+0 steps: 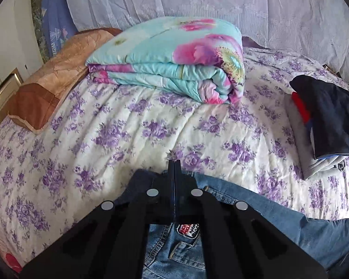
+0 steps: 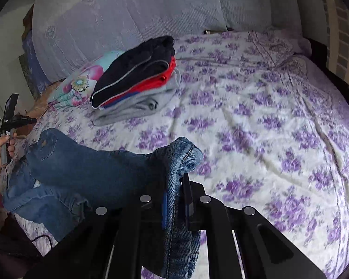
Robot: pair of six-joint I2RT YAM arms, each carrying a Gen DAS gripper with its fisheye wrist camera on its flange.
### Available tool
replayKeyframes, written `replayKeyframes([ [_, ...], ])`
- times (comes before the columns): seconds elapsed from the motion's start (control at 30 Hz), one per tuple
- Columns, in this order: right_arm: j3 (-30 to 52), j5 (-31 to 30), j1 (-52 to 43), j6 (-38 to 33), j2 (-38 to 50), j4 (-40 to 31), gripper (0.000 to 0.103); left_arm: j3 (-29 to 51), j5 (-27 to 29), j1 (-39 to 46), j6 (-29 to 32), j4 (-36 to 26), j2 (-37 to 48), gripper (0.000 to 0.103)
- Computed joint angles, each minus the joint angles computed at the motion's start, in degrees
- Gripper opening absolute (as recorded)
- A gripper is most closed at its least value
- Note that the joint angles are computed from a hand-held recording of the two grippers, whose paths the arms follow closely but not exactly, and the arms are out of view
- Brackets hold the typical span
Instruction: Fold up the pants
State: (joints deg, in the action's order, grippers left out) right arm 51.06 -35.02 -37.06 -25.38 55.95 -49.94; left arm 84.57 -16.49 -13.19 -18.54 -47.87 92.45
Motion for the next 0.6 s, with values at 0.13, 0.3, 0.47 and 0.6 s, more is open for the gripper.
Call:
replayKeyframes([
  [0.13,3.1,5.7,6.9,3.3,2.4,1.6,0.011,2.5,-1.1,0.4,2.5,-3.2,6.7,0.037],
  [0.3,-2.6,8.5,5.7,0.7,3.2,2.6,0.011,-0.2,11.0,8.1,8.9,-1.5,12.1,0.078],
  [0.47,-6.5,6.3,1.1,-1.9,6.0,2.3,0.011,-0.2,12.5,8.3,11.4,0.5,13.2,0.082],
  [0.6,-8.7,6.3,1.2,-0.2,4.7,4.4,0.011,-2.4,10.6,6.1,10.5,2.1,10.2,0.041],
])
